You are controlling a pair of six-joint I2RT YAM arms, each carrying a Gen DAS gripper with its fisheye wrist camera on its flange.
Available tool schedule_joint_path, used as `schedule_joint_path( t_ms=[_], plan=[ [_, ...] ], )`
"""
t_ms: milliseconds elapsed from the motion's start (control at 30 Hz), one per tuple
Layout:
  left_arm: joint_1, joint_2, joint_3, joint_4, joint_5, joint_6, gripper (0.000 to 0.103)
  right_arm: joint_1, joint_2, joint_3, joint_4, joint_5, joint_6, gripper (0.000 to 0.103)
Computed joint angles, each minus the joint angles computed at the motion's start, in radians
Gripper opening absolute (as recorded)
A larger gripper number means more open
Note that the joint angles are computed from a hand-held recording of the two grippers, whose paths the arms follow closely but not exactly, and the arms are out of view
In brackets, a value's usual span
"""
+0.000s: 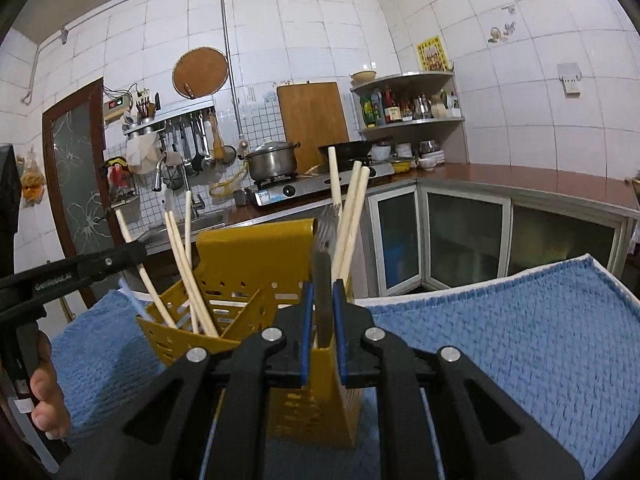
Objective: Organize utensils
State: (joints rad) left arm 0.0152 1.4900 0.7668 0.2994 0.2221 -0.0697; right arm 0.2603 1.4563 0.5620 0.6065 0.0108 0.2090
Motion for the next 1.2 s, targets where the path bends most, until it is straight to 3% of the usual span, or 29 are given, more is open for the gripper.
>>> schedule_joint_path(
  t_ms=[100, 167, 267, 333, 367, 433, 533, 667, 867, 1100, 1200],
  plan=[
    [0.013, -0.073, -0.035, -0.038, -0.008, 0.014, 0.024, 0.000, -0.058, -0.004, -0.072, -0.014, 0.004, 0.017],
    [0.026, -0.131, -0.053, -0.074, -0.012, 0.020, 0.037, -0.004, -0.106, -0.010, -0.124, -0.022, 0.014, 0.048],
    [0.062, -0.255, -0.092, -0.149, -0.008, 0.046, 0.047, 0.008, -0.207, -0.038, -0.186, -0.005, 0.009, 0.049],
    [0.083, -0.339, -0.115, -0.197, -0.015, 0.066, 0.062, 0.019, -0.291, -0.056, -0.249, 0.006, 0.008, 0.050],
    [0.093, -0.370, -0.125, -0.210, -0.014, 0.071, 0.066, 0.023, -0.323, -0.060, -0.275, 0.012, 0.009, 0.055],
    [0.132, -0.479, -0.155, -0.277, 0.007, 0.086, 0.084, 0.047, -0.437, -0.078, -0.359, 0.038, 0.008, 0.063],
    [0.172, -0.643, -0.202, -0.368, 0.018, 0.104, 0.098, 0.106, -0.614, -0.106, -0.488, 0.109, -0.007, 0.077],
    [0.204, -0.847, -0.256, -0.509, 0.031, 0.121, 0.098, 0.229, -0.829, -0.120, -0.685, 0.241, -0.009, 0.089],
    [0.249, -1.078, -0.351, -0.646, 0.030, 0.109, 0.098, 0.452, -1.062, -0.126, -0.975, 0.492, 0.088, 0.096],
    [0.135, -1.332, -0.484, -0.744, -0.128, 0.112, 0.098, 0.826, -1.189, -0.205, -1.213, 0.902, 0.311, 0.098],
    [0.064, -1.439, -0.530, -0.787, -0.208, 0.112, 0.098, 0.880, -1.184, -0.239, -1.249, 0.963, 0.381, 0.098]
  ],
)
